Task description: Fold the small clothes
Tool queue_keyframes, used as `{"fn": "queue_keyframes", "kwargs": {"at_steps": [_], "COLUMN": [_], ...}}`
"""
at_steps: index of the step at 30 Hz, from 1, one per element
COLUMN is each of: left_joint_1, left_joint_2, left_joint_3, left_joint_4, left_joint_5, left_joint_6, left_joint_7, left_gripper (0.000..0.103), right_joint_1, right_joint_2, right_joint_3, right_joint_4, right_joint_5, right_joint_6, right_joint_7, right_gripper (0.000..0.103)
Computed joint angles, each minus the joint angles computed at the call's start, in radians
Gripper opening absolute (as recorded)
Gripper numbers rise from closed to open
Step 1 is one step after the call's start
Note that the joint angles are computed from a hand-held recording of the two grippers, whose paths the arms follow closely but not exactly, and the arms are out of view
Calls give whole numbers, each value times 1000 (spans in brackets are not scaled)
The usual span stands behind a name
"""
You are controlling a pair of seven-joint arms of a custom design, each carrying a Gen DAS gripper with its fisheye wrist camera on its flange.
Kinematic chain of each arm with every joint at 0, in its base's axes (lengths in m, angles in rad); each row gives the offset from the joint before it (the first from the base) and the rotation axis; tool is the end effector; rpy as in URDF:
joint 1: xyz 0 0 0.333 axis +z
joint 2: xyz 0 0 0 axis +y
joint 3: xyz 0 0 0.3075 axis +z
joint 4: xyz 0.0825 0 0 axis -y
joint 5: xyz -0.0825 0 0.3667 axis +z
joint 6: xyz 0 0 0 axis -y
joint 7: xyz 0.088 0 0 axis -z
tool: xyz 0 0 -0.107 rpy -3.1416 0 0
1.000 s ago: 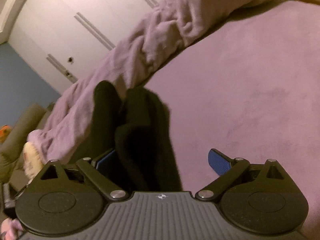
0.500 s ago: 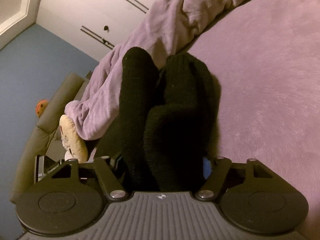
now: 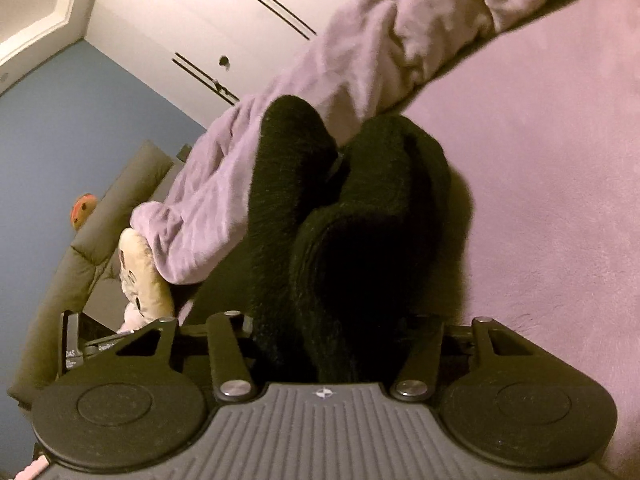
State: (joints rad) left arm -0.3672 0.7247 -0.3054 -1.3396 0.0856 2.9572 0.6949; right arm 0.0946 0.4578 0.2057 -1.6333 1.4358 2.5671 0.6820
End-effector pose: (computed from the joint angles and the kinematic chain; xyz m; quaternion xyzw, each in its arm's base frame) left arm 0.6384 -0.4200 0.4259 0.7196 -0.5308 0.4457 0.0429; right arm 0.6682 0.1694 0.3992 -0.6030 0.5905 0.0949 0.5280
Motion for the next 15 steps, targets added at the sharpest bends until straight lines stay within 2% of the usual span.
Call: {"fn": "queue_keyframes", "kwargs": {"at_steps": [3, 7, 12, 15], "left_joint_1": [-21, -19, -48, -106], "left_joint_2": [-25, -78, -231, -337], "left_joint_3": [27, 30, 112, 211], "left_joint_4": [-14, -60, -229, -347], "left_joint_5": [13, 34, 89, 187], "left_joint_6": [1, 12, 49, 66], "left_joint_7": [-28, -27, -125, -235], "left_gripper": [51, 50, 50, 50], "right_joint_1": [7, 31, 77, 94], "right_joint_2": [-27, -62, -77, -68], "right_joint_3": [6, 3, 4, 17], "right_joint_4": [-10, -9, 12, 31], "right_joint_5": [16, 0, -63, -62], "right_joint_6": [20, 20, 32, 33], "right_joint_7": [-17, -24, 5, -1], "right_gripper": [49, 48, 48, 48]}}
